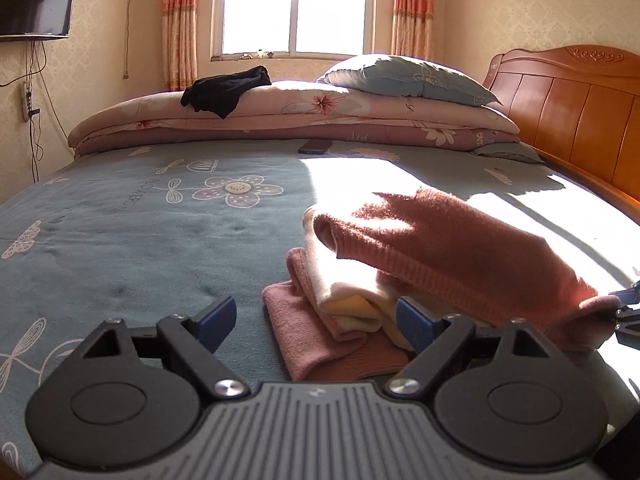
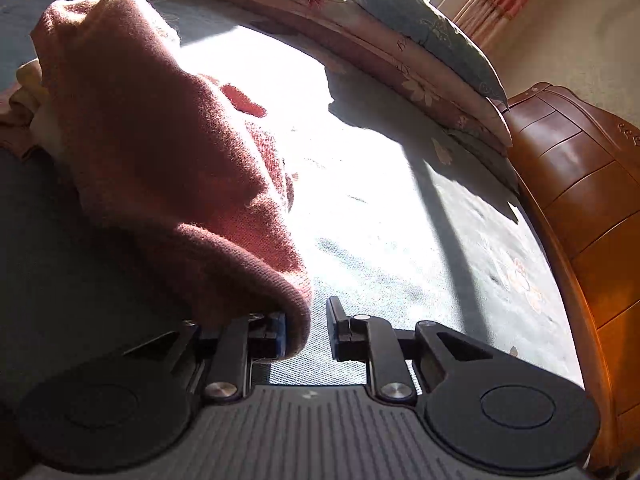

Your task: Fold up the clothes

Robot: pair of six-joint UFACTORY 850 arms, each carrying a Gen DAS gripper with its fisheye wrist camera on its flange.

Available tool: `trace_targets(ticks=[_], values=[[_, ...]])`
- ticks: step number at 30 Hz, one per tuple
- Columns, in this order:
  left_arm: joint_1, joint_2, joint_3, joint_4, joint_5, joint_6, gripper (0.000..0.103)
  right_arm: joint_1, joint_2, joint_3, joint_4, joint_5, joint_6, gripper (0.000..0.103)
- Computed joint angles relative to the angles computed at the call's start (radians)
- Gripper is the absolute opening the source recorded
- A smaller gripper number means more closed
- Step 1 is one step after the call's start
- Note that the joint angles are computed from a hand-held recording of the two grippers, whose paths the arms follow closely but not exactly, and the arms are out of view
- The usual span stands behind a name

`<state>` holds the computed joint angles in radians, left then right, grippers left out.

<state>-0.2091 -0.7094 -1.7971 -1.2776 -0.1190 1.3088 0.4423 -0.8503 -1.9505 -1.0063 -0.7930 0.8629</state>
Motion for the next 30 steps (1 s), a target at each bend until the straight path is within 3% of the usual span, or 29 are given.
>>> trace_targets(ticks=[2,4,5,7,13,19,22,23,25,27,30], values=[[-0.004,0.001,-0.001,0.073,-0.002,-0.061,0.087,0.011,0.018,0.032,-0.037,0.015,0.012,0.028],[-0.007,-0.001,-0.005,0.142,-0.003,-0.126,0.087,0.021,0.057,0.092,-0.097,0.057,0.054,0.039],[-0.009,-0.002,-0.008,0.185,-0.004,-0.167,0.087,0.027,0.078,0.124,-0.135,0.078,0.075,0.051],[-0.012,-0.005,-0.013,0.263,-0.008,-0.238,0.087,0.041,0.115,0.182,-0.221,0.109,0.103,0.058],[-0.024,-0.01,-0.02,0.262,-0.027,-0.202,0.087,0.071,0.16,0.278,-0.475,0.165,0.087,0.058],[-0.025,-0.012,-0.026,0.294,-0.081,-0.178,0.088,0.069,0.045,0.145,-0.5,0.205,-0.176,0.057],[-0.022,-0.009,-0.026,0.354,-0.088,-0.234,0.088,0.06,-0.015,0.071,-0.489,0.213,-0.323,0.055],[-0.019,-0.008,-0.025,0.36,-0.09,-0.24,0.088,0.058,-0.027,0.059,-0.503,0.216,-0.349,0.051],[-0.014,-0.006,-0.025,0.368,-0.092,-0.25,0.089,0.058,-0.047,0.044,-0.535,0.21,-0.408,0.039],[-0.011,-0.005,-0.024,0.357,-0.09,-0.246,0.091,0.06,-0.051,0.044,-0.555,0.21,-0.427,0.015],[-0.008,-0.005,-0.021,0.303,-0.088,-0.19,0.091,0.059,-0.025,0.043,-0.491,0.243,-0.367,0.013]])
